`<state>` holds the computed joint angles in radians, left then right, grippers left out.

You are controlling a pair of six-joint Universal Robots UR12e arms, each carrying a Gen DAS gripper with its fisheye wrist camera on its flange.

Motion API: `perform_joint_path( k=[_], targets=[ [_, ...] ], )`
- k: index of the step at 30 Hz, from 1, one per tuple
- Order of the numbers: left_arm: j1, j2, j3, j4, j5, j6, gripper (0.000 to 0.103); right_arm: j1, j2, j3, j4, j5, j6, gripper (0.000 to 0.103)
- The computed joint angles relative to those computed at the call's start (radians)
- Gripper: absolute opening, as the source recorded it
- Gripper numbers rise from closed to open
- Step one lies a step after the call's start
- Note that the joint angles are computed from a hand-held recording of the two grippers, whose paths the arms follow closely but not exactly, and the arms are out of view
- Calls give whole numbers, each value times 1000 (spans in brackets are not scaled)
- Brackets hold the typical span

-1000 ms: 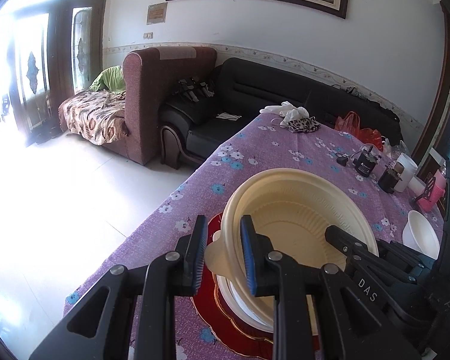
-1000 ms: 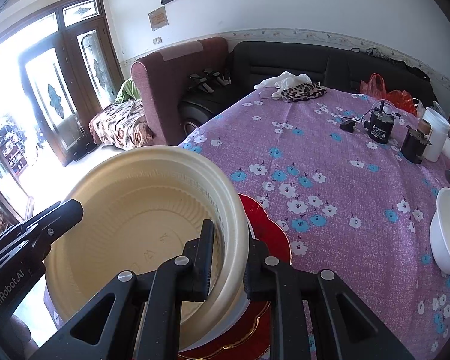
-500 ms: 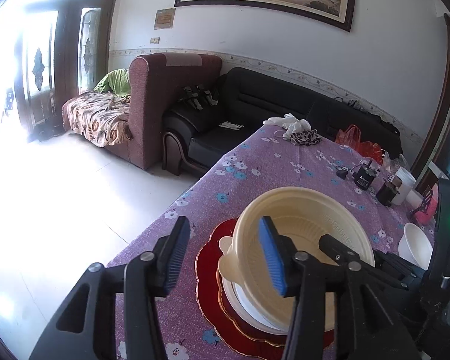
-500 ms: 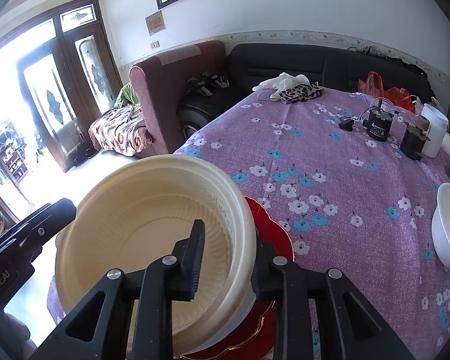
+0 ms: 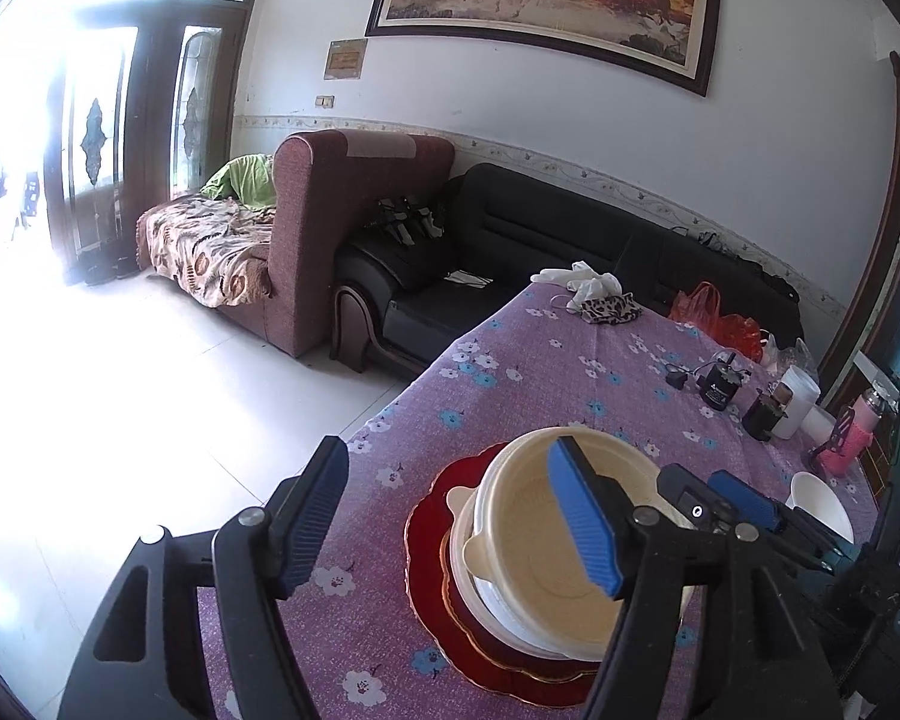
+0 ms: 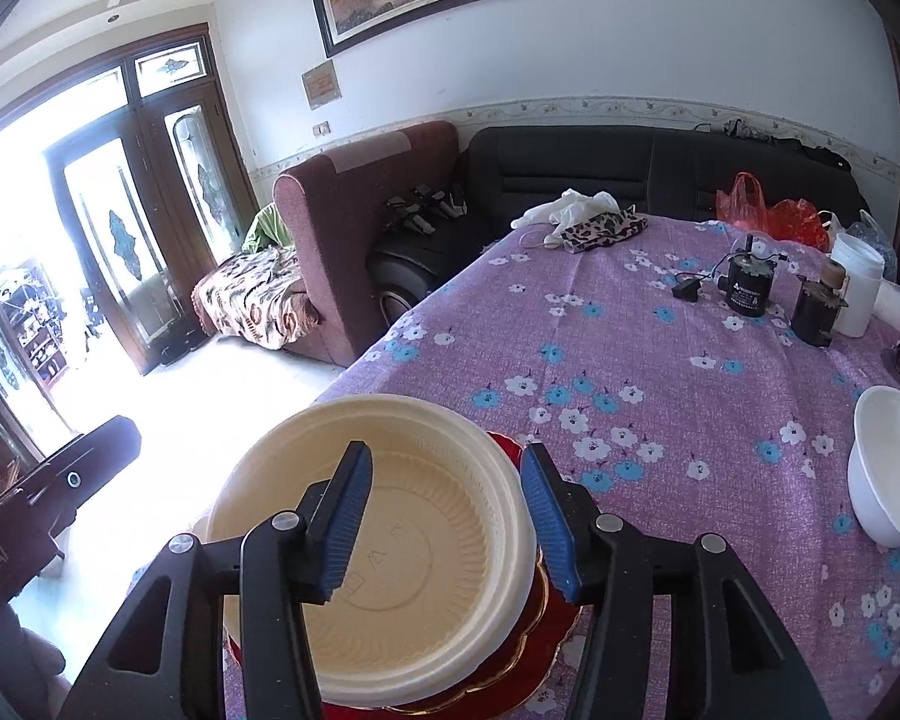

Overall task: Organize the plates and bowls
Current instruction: 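Open the right tool to release the cream bowl on the stack, then withdraw the right tool and move it to the loose white bowl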

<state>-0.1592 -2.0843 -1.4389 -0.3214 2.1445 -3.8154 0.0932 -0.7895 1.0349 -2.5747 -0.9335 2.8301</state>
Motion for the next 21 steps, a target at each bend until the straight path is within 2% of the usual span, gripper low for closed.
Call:
perform_joint_path(
  k=[7, 12, 16, 21],
  targets=[
    [-35, -23, 48, 14, 19, 81, 83, -42, -23, 39, -76, 31, 43, 62],
    [-61, -54, 101, 13, 11, 161, 88, -83, -26, 50, -114, 11, 71, 63],
    [-72, -85, 157, -16, -62, 216, 88, -119, -12, 31, -132, -25, 120, 65],
    [-73, -126, 230, -78, -197, 235, 88, -163, 20, -21, -149, -79, 207, 65]
  ],
)
